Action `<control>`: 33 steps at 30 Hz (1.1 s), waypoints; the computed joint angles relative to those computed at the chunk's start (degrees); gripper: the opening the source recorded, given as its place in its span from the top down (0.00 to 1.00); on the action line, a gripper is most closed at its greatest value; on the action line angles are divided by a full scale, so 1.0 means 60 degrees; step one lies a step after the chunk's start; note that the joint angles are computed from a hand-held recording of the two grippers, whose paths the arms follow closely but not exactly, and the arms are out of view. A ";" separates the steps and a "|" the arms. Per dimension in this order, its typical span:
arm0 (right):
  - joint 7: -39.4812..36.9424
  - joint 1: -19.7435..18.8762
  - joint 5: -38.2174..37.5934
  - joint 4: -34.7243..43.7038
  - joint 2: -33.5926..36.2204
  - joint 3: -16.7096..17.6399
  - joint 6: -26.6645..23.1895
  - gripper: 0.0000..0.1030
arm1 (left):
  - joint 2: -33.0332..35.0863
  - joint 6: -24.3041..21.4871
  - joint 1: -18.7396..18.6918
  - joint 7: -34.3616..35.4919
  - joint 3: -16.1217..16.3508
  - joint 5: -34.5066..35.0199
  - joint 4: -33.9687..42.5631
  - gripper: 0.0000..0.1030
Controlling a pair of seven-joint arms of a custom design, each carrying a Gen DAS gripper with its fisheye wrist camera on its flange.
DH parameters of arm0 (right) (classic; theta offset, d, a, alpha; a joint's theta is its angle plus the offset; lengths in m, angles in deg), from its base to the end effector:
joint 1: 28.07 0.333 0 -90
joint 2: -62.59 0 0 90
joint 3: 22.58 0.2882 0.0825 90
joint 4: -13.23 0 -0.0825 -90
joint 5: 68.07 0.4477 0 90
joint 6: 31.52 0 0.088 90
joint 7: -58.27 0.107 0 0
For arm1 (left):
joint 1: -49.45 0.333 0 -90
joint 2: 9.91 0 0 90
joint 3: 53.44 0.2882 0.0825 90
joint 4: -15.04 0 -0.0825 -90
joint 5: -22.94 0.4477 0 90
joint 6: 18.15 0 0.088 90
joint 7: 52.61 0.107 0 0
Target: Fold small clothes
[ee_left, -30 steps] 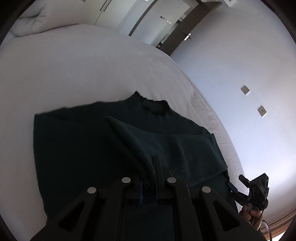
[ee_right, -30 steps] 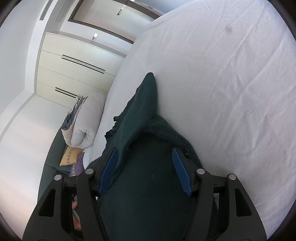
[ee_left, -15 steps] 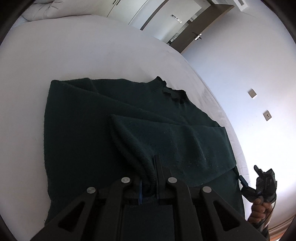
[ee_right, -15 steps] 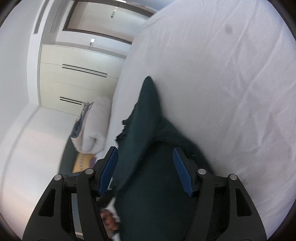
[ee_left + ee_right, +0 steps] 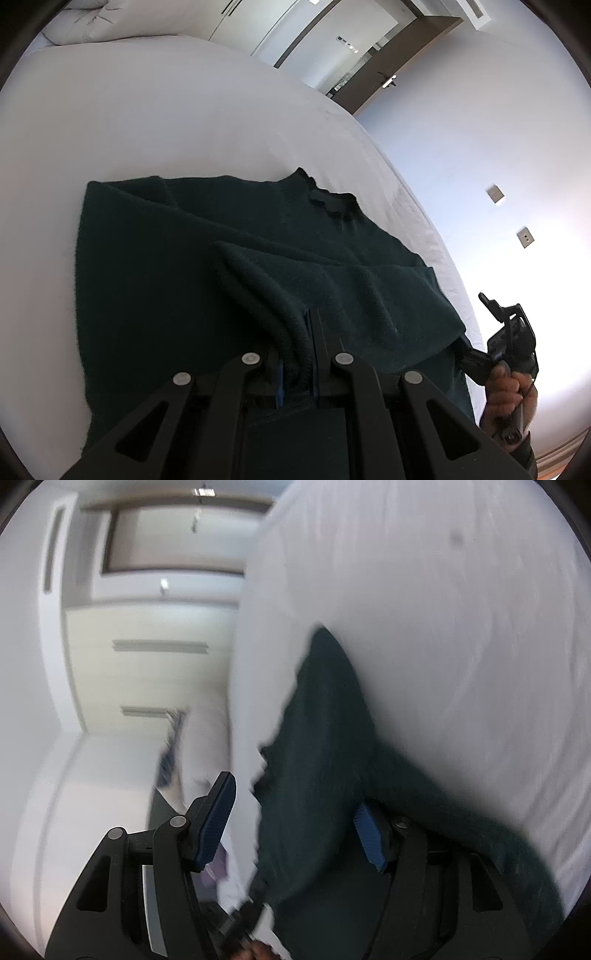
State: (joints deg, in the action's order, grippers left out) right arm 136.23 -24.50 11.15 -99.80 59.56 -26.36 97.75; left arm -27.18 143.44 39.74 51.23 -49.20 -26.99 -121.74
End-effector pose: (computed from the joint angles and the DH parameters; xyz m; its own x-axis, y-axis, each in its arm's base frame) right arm 0.6421 0.0238 0.4983 -0.1696 -0.3088 -0.9359 -0.8191 0.5722 -0.0403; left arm 0.5532 -0.0141 0.4468 0.1500 -0.8050 0.5739 -0.7019 -0.4956 -0.5116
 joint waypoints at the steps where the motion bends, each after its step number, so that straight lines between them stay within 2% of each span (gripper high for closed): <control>1: -0.0030 0.0001 0.0133 0.0059 0.0087 0.0002 0.0164 0.41 | 0.0075 -0.0018 -0.0006 0.0013 -0.0009 0.0026 0.0058 0.90; 6: -0.1025 -0.0014 0.1282 -0.0292 0.0061 0.0035 0.0558 0.43 | 0.0357 -0.0116 0.0042 0.0016 -0.0044 -0.0119 0.0123 0.90; 8: -0.1385 -0.0044 0.1770 -0.0518 0.0015 -0.0029 0.0375 0.48 | 0.0405 -0.0269 -0.0041 0.0649 0.0149 -0.0957 0.0085 0.90; 10: -0.1355 -0.0024 0.1559 -0.0560 -0.0017 -0.0011 0.0163 0.48 | 0.0346 -0.0300 0.0084 0.0869 0.0058 -0.1224 0.0040 0.90; 15: -0.0272 -0.0172 -0.0631 -0.0640 -0.0677 -0.0189 -0.0404 0.44 | 0.0411 -0.0346 0.0334 0.0870 -0.0204 -0.0950 0.0103 0.88; 18: -0.0683 -0.0211 -0.0984 -0.0511 -0.0901 -0.0396 -0.0417 0.44 | 0.0507 -0.0297 0.0412 0.0751 -0.0305 -0.0834 0.0194 0.88; 20: -0.0932 -0.0183 -0.0882 0.0102 -0.0491 -0.0464 -0.0626 0.44 | 0.0485 -0.0241 0.0459 0.0565 -0.0392 -0.0619 0.0172 0.88; 22: -0.0922 -0.0216 -0.0964 0.0989 0.0244 -0.0428 -0.1207 0.44 | 0.0500 -0.0231 0.0439 0.0534 -0.0379 -0.0533 0.0181 0.87; 26: -0.0802 -0.0512 -0.1123 0.2911 0.1928 -0.0012 -0.2393 0.44 | 0.0554 -0.0340 0.0314 0.1106 -0.0191 -0.1238 0.0213 0.87; 30: 0.0081 -0.0819 -0.1687 0.4321 0.3363 0.0467 -0.2577 0.43 | 0.0588 -0.0422 0.0378 0.1605 -0.0209 -0.1730 0.0233 0.87; 31: 0.0408 -0.0915 -0.1838 0.4460 0.3576 0.0554 -0.2675 0.43 | 0.0599 -0.0484 0.0392 0.1739 -0.0192 -0.1907 0.0249 0.87; 33: 0.0094 -0.1207 -0.1460 0.4200 0.3528 0.0840 -0.2565 0.43 | 0.0614 -0.0613 0.0457 0.1926 -0.0187 -0.2184 0.0273 0.87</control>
